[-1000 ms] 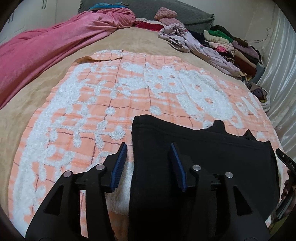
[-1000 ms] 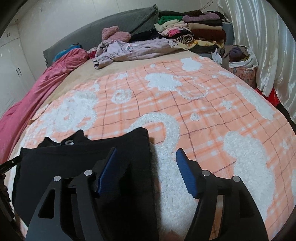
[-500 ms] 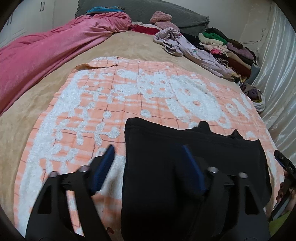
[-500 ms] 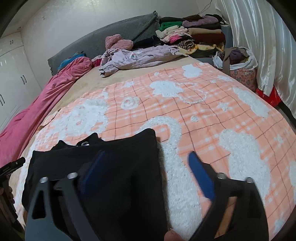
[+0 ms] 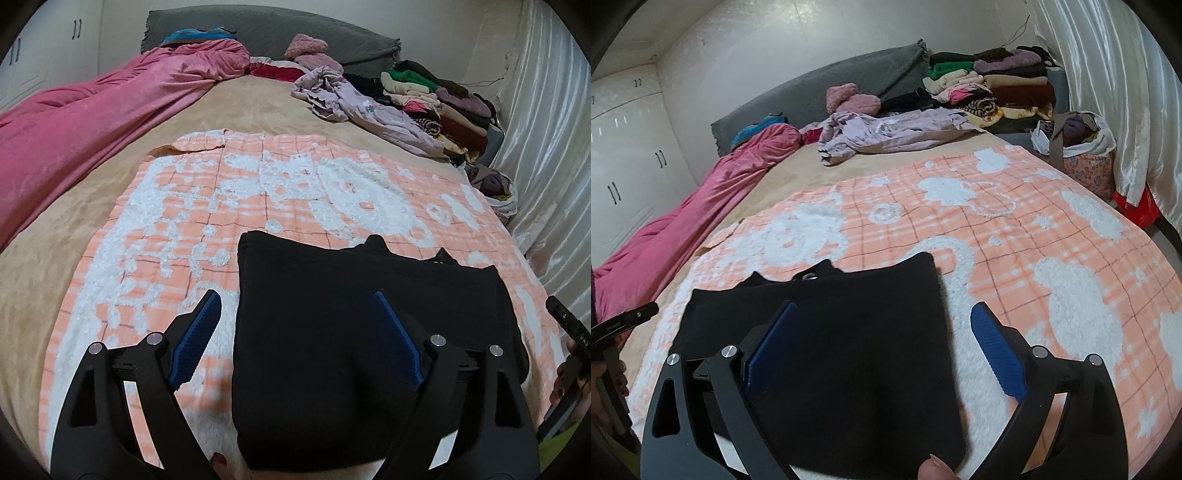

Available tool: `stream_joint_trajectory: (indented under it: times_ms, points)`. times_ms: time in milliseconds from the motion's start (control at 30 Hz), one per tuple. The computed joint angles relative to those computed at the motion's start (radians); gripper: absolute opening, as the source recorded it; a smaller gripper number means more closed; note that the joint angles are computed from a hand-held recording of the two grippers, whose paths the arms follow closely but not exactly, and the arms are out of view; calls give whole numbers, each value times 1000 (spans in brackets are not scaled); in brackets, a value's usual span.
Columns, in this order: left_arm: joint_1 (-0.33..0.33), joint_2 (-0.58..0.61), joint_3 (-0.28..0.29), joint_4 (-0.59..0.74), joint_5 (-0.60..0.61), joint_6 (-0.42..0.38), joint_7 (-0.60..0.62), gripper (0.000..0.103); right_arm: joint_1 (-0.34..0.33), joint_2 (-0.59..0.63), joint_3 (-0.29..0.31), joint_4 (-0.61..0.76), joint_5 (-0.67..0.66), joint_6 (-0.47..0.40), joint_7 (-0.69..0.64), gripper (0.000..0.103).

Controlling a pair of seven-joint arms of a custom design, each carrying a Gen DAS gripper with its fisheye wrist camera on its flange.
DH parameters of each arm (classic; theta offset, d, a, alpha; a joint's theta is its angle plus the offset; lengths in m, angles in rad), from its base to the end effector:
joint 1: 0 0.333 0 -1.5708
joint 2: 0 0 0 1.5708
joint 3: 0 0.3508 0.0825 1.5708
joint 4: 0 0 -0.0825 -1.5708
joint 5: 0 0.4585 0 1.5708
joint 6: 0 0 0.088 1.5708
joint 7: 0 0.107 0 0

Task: Fold small clothes

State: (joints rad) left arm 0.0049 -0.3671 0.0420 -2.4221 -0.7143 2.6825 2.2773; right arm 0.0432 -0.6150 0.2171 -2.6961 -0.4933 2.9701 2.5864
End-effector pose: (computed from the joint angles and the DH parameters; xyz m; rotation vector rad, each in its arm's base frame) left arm 0.5243 0.0464 0.5074 -1.7598 1.9631 -0.9822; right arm 0.4193 0.1492 0.4987 -1.3836 1.8487 -0.6645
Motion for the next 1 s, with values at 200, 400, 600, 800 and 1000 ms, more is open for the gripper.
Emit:
stream_joint_trajectory:
  times_ms: [200, 400, 600, 800, 1000]
  points:
    - [-6, -72, 6, -56, 5, -7, 21, 77, 49, -42, 0, -30, 22, -31, -6, 94]
    - [-17, -131, 3, -123, 37, -10, 28, 80, 101, -40, -3, -36, 40, -72, -24, 94]
    - [-23, -142, -18, -167, 93, -12, 18, 81, 149, -12, -2, -22, 45, -107, -49, 94]
    - [10, -107, -74, -205, 232, 36, -55, 81, 182, 34, -8, -8, 45, -165, -67, 94]
    - [-14, -101, -41, -223, 239, 46, -45, 81, 186, 70, -7, 3, 35, -274, -54, 94]
